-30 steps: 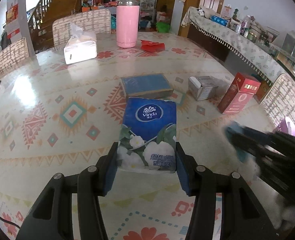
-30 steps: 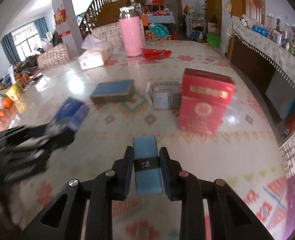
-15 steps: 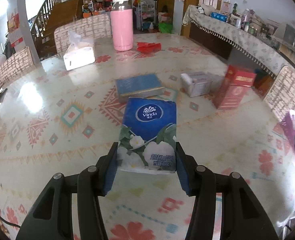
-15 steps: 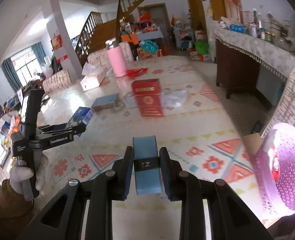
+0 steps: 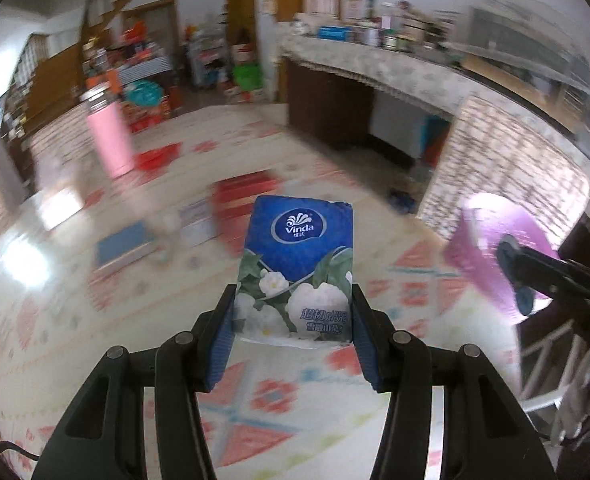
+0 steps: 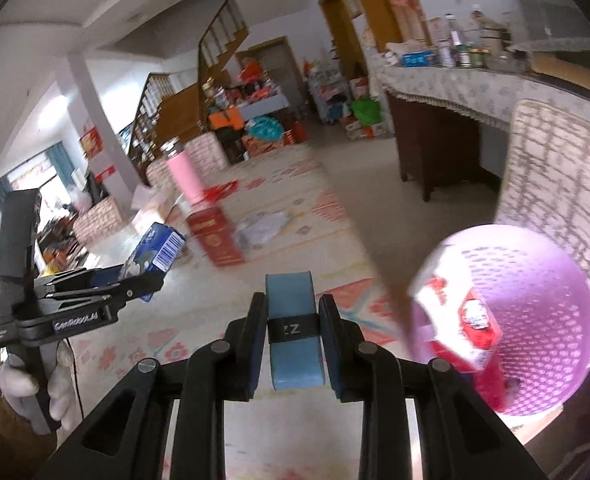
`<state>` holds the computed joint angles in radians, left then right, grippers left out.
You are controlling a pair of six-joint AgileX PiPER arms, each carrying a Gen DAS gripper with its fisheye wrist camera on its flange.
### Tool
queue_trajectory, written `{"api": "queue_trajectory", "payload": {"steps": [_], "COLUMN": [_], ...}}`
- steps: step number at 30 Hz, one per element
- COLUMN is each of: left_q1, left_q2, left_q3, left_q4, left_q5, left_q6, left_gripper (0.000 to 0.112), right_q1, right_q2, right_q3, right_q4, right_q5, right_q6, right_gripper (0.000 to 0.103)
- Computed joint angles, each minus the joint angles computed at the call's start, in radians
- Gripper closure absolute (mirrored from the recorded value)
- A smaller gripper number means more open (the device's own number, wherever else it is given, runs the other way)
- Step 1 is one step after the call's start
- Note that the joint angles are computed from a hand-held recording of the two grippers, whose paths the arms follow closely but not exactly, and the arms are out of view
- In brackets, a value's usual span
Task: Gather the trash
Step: 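Carry both tissue packs to the purple basket and open both grippers, then return both open grippers from the basket toward the floor items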
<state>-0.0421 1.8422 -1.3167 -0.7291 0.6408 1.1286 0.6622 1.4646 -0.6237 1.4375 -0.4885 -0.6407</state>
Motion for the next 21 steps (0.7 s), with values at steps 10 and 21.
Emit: {"api": "queue_trajectory", "payload": {"steps": [10, 21], "left_q1": [-0.346, -0.531], "left_q2": [0.027, 0.137], "left_q3": [-0.078, -0.227], "left_q4": [0.14, 0.159], "left_q5": [-0.007, 0.011], "left_q6": [-0.22, -0.293], "left_gripper": [0.061, 0.036], "right_q1": [-0.288, -0.638], "right_q2": [-0.262, -0.279], "right_q3": [0.259, 0.353], "right_q4": [-0.074, -0.602], "right_q5": [0.075, 0.221], "right_q6": [0.042, 0.481], "right_gripper": [0.074, 0.049]}}
